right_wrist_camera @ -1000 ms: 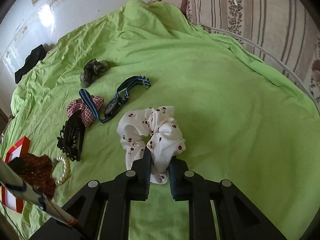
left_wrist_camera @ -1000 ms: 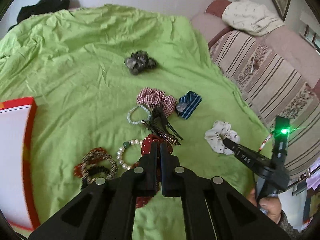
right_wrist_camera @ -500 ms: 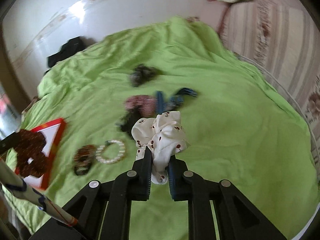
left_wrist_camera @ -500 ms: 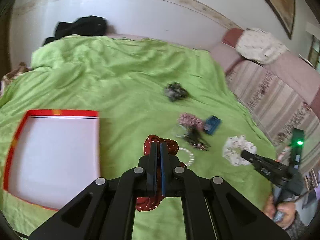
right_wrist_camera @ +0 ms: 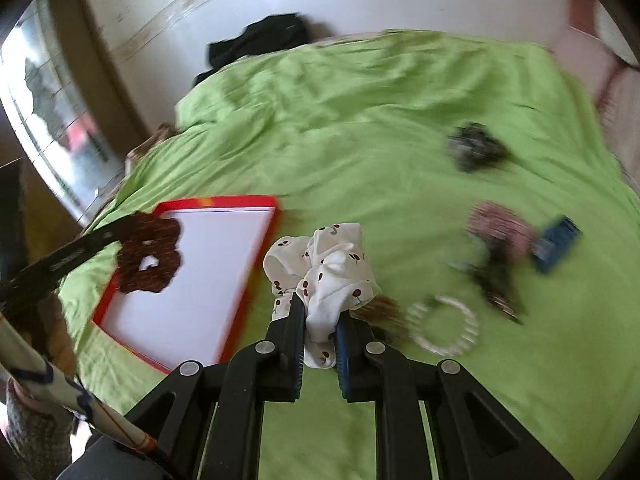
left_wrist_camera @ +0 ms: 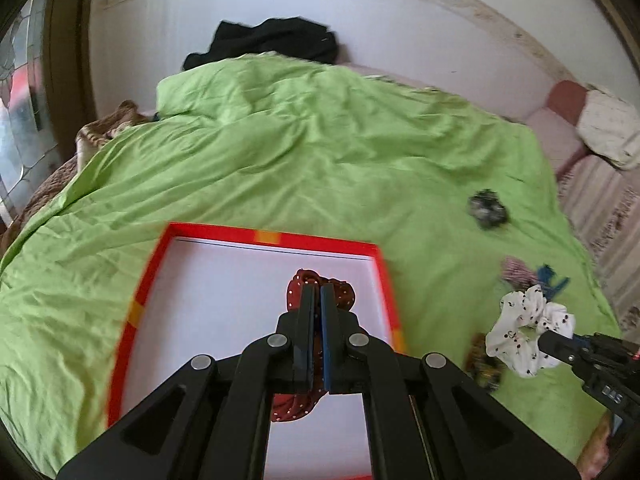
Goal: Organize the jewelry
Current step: 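Carry both scrunchies into the red-rimmed tray and open both tools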
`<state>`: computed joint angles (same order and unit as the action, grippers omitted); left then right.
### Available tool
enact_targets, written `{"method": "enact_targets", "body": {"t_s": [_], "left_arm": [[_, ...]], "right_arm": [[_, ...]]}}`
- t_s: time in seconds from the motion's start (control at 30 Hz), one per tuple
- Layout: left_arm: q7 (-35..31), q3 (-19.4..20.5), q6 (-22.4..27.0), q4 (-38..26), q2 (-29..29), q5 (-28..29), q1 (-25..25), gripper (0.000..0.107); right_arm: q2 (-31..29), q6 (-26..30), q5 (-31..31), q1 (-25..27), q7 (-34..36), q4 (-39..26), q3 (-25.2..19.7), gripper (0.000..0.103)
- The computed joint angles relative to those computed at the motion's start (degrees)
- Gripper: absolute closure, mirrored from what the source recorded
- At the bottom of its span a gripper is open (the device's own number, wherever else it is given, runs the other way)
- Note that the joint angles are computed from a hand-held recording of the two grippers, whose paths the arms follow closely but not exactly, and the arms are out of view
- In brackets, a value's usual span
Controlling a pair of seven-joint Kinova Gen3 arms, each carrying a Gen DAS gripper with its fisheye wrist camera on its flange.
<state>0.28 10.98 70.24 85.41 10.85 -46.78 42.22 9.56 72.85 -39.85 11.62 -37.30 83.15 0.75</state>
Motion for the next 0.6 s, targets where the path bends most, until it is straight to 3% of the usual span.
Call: {"method": "enact_targets", "body": {"t_s": [0.3, 0.43, 0.6], "left_arm": [[-5.5, -2.7, -1.5, 4.4, -1.4, 2.5, -8.8, 0.105], [-7.3, -4.4, -4.4, 6.5, -1.1, 4.5, -13.3, 0.105], [-8.1, -6.0, -9.9, 9.6, -1.0, 7.0, -17.6, 0.105]], "right_arm": [[6.2, -4.0, 6.4, -12.9, -11.3, -6.0, -6.0, 0.089], [10.1, -7.5, 11.3, -18.2, -16.7, -8.5, -7.5, 0.089], [14.1, -9.2, 15.8, -20.7, -21.4, -10.7, -8.4, 0.089]]}}
